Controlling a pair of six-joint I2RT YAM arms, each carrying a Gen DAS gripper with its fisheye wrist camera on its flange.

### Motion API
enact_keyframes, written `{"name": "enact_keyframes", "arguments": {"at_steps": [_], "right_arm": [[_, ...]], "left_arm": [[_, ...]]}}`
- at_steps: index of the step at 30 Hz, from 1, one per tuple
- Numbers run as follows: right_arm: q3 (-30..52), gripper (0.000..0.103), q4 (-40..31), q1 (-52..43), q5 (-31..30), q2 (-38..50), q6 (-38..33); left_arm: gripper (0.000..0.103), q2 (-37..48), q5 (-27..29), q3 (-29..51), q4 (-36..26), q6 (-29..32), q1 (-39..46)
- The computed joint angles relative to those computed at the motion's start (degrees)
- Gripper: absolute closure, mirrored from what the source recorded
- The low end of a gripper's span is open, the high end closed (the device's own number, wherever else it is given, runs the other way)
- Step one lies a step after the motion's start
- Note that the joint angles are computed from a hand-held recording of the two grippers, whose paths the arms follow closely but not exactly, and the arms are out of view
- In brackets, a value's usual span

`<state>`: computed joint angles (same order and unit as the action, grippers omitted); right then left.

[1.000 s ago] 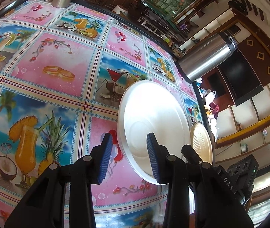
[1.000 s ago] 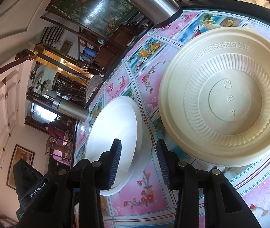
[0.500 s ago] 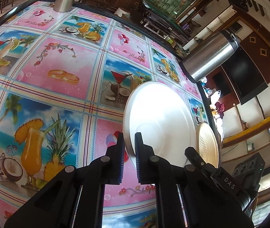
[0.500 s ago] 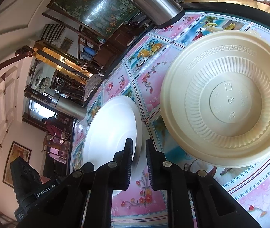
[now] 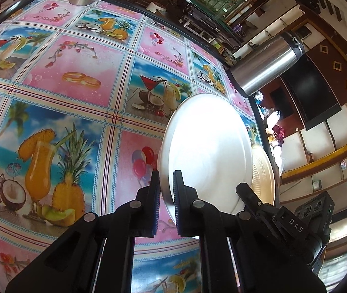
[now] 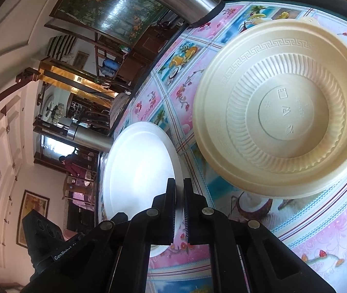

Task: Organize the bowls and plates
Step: 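Close the left gripper on the white bowl rim while the right gripper grips it, then lift the white bowl and carry it toward the red plate stack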

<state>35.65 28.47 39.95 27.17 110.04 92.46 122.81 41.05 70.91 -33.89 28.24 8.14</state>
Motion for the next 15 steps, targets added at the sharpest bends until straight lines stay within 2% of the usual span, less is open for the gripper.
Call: {"name": "enact_keyframes", "arguments": {"at_steps": [4,8,15], "right_arm": [[0.0,0.097,-2.2,2.4,2.2,-2.0,0.7],[-0.9,0.097,-2.9,6.5,3.4,-2.1,5.7],[-0.5,0.097,-7.6,14.4,6.2,-2.8,12.0]], "left_arm": [[0.095,-2.6,0.3,-3.2,-2.0,4.6,2.5],[0.095,-2.4,0.6,-4.2,-4.4,8.4,5.5],[0.095,-5.1,-2.6,-9.0,-4.7,15.1,10.1]]}}
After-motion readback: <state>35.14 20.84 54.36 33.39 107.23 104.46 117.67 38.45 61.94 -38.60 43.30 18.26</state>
